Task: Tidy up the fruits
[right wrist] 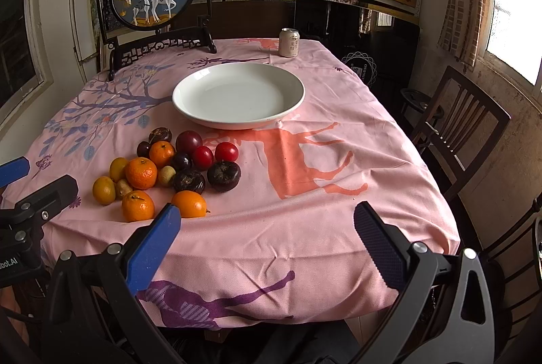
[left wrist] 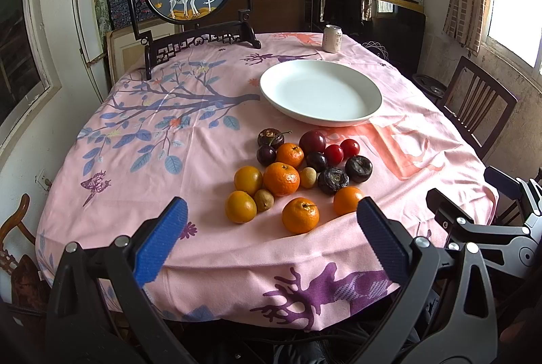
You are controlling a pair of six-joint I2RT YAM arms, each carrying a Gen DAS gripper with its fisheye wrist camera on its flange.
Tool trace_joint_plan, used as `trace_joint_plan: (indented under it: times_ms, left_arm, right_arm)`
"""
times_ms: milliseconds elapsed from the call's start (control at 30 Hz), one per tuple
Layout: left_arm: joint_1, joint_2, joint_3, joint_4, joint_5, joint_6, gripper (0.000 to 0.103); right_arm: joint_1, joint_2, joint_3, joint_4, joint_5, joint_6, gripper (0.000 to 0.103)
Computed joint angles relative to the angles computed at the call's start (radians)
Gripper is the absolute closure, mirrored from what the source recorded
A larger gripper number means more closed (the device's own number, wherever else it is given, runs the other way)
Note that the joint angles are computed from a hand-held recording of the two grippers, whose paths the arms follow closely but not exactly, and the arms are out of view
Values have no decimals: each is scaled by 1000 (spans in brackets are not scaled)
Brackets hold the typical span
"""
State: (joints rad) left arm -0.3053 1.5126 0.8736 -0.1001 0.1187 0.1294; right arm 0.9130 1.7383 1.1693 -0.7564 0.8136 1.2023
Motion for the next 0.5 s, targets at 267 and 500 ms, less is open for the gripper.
trace_joint_plan:
  times_ms: [267, 500]
  left_arm:
    - [0, 0, 1, -1, 0, 0, 2]
    - [0, 0, 1, -3, 0, 0, 2]
  right_arm:
    - [0, 5, 3, 0, 0, 1, 1]
    - [1, 5, 3, 0, -1, 2, 1]
